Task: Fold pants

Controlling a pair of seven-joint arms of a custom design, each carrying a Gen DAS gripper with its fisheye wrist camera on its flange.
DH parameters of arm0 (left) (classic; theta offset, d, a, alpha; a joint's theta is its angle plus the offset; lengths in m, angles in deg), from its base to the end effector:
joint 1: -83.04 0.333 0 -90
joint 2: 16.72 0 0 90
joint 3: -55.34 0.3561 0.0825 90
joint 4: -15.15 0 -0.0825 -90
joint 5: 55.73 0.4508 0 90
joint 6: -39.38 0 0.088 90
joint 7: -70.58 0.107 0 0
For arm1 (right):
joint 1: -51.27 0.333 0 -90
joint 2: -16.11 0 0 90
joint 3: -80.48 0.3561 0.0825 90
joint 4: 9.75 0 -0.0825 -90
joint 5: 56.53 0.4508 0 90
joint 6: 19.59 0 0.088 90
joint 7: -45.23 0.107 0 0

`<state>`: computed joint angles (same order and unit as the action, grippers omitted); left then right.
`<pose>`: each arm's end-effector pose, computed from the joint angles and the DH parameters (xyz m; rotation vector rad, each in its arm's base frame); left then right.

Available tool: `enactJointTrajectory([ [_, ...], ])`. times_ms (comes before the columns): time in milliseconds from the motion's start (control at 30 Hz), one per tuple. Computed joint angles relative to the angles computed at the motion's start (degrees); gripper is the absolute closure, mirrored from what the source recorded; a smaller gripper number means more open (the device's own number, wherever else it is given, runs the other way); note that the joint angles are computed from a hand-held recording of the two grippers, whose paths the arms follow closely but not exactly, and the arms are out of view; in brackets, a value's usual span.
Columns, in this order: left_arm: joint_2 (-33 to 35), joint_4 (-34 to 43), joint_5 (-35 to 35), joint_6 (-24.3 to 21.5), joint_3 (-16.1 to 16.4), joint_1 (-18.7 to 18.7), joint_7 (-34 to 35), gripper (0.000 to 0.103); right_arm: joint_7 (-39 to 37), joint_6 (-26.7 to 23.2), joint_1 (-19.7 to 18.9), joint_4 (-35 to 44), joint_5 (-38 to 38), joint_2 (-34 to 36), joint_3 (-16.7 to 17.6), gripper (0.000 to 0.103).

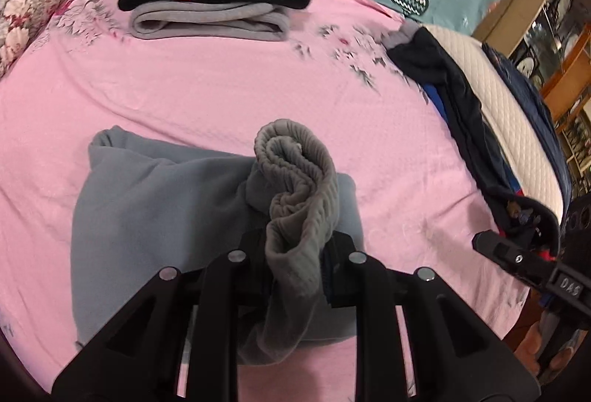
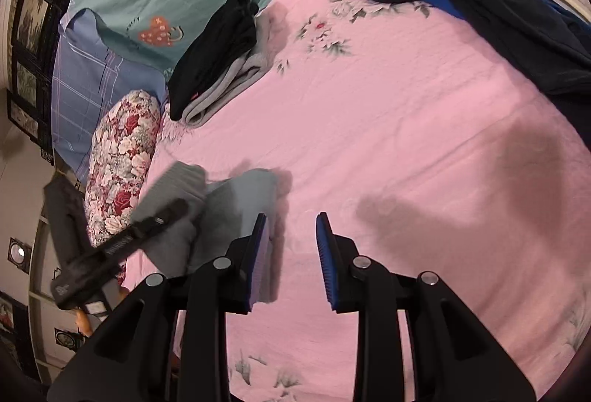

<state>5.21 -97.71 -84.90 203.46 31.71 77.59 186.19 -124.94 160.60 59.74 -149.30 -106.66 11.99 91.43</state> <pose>0.6439 -0.3047 0.3350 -1.5866 2.4736 -0.9697 0.4933 0.2464 0.3929 -1.1868 2.0526 -0.1894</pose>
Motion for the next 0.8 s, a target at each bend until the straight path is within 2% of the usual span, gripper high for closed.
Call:
enactJointTrajectory([
  [100,0.5,0.4,-0.3,-0.8,-0.4,0.3,0.2,0.083,0.1,1.2,-1.0,-1.0,-0.1,-0.6,0.1,0.074],
  [200,0.5,0.4,-1.4,-1.9,-1.4,0.9,2.0,0.081,-2.6,2.0,-1.1,-1.6,2.9,-0.2,0.3,0.074],
  [233,0.5,0.2,-2.0,-2.4,-2.1,1.4,3.6,0.070,-4.3,2.2,-0.6,-1.7,4.8,0.0,0.1,0.074],
  [267,0.5,0.4,-3.1,-3.0,-2.9,2.0,5.6,0.049,-7.0,2.4,0.3,-1.8,7.7,0.3,-0.5,0.074],
  [300,0.6,0.7,-5.0,-4.3,-4.2,3.1,8.3,0.012,-9.1,2.4,0.8,-1.7,9.8,0.6,-0.6,0.074],
  [333,0.4,0.4,-7.4,-4.3,-5.3,3.9,10.9,0.002,-10.9,2.0,1.3,-1.5,11.6,0.7,-0.6,0.074],
  [367,-0.3,-0.4,-10.4,-3.3,-6.5,4.9,14.1,0.002,-13.3,1.6,2.1,-1.3,13.8,0.9,-0.8,0.074],
  [433,-1.6,-1.1,-15.0,-4.4,-8.2,6.5,20.7,0.002,-16.5,0.6,3.4,-0.9,17.0,1.2,-1.1,0.074],
  [567,-5.3,-2.8,-27.5,-6.5,-9.7,10.4,30.5,0.002,-18.9,-1.8,5.1,0.4,19.3,1.7,-1.4,0.074],
  [633,-6.6,-3.0,-32.6,-6.5,-8.5,11.5,32.1,0.002,-20.0,-2.4,6.1,1.2,20.3,2.3,-1.9,0.074],
  [700,-7.2,-2.7,-37.1,-6.5,-6.8,12.3,32.7,0.002,-25.4,-3.4,8.1,2.7,25.1,3.4,-2.4,0.074],
  [800,-7.3,-2.2,-36.2,-4.4,-2.7,10.7,28.7,0.005,-40.6,-4.4,10.7,6.4,37.8,5.9,-2.1,0.074],
])
